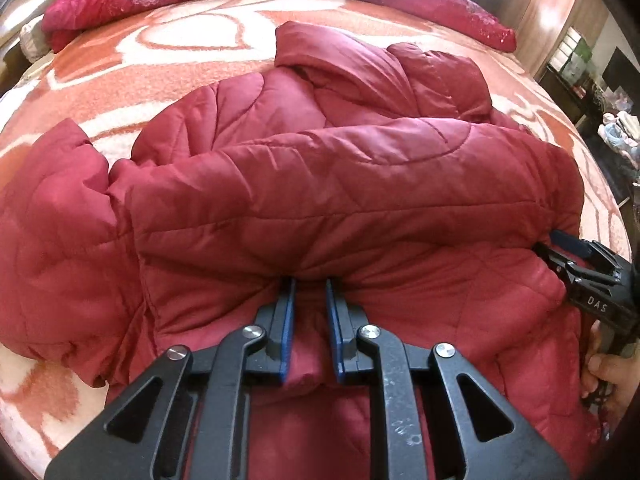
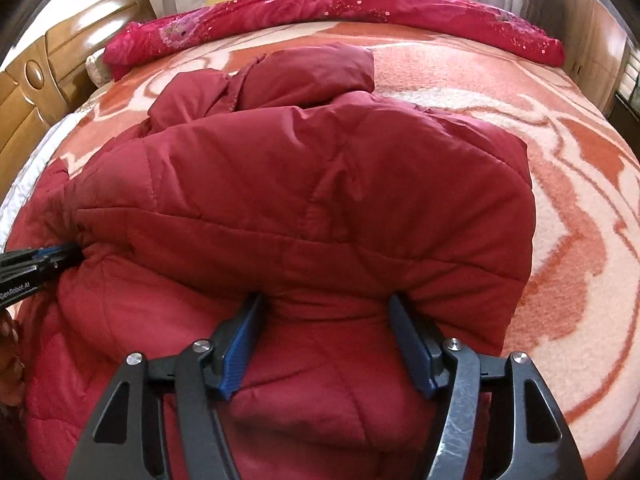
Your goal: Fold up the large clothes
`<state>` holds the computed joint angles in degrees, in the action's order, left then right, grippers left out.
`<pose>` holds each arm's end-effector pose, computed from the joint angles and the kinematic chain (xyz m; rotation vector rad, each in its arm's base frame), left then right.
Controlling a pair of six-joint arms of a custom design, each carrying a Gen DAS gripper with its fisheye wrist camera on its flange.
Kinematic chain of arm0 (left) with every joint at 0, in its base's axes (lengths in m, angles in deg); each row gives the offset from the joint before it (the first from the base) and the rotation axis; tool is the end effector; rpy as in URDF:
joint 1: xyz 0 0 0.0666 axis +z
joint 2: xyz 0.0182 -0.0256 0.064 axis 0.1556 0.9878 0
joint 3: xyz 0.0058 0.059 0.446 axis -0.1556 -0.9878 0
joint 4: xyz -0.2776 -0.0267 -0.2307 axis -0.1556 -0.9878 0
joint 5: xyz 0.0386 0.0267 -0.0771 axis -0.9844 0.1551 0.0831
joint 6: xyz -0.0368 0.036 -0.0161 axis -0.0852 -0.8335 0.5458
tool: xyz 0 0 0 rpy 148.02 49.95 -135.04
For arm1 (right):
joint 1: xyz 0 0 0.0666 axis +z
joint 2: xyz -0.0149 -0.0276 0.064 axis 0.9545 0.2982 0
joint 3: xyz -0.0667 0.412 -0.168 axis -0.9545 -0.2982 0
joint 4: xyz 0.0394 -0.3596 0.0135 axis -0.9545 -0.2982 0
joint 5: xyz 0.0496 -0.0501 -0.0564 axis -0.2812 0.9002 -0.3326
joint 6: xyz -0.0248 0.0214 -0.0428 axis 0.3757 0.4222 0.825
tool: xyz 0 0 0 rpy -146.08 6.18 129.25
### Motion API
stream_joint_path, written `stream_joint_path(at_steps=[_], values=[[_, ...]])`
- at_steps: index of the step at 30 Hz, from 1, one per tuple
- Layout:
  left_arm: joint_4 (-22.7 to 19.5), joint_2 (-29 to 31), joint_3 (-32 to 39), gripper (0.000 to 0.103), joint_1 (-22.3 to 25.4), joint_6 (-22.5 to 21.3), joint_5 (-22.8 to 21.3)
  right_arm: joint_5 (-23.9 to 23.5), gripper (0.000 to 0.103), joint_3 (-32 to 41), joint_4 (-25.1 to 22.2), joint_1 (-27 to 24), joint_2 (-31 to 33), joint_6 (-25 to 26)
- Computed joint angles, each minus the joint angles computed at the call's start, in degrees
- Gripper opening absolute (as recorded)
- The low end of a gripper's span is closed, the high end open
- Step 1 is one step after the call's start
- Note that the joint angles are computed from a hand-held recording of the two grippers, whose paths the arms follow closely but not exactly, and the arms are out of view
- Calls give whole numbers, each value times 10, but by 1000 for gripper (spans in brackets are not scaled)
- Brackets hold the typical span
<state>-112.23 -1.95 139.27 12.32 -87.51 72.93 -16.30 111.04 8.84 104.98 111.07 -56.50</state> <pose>0.4025 0.0133 0.4881 0.3698 2.6420 -0.2775 0.3593 0.2175 0.4940 0.0522 2.6080 0.1004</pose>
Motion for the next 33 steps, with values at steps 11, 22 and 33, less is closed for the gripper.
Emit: stream_joint_path(at_steps=[11, 22, 33], values=[[-55, -15, 25, 15, 40, -12, 27, 3, 67, 7, -8, 5, 1, -6], [-97, -28, 43, 15, 129, -11, 116, 25, 67, 34, -17, 55, -45, -40], [-113, -3, 59, 15, 249, -2, 160, 3, 67, 46, -15, 93, -65, -57]])
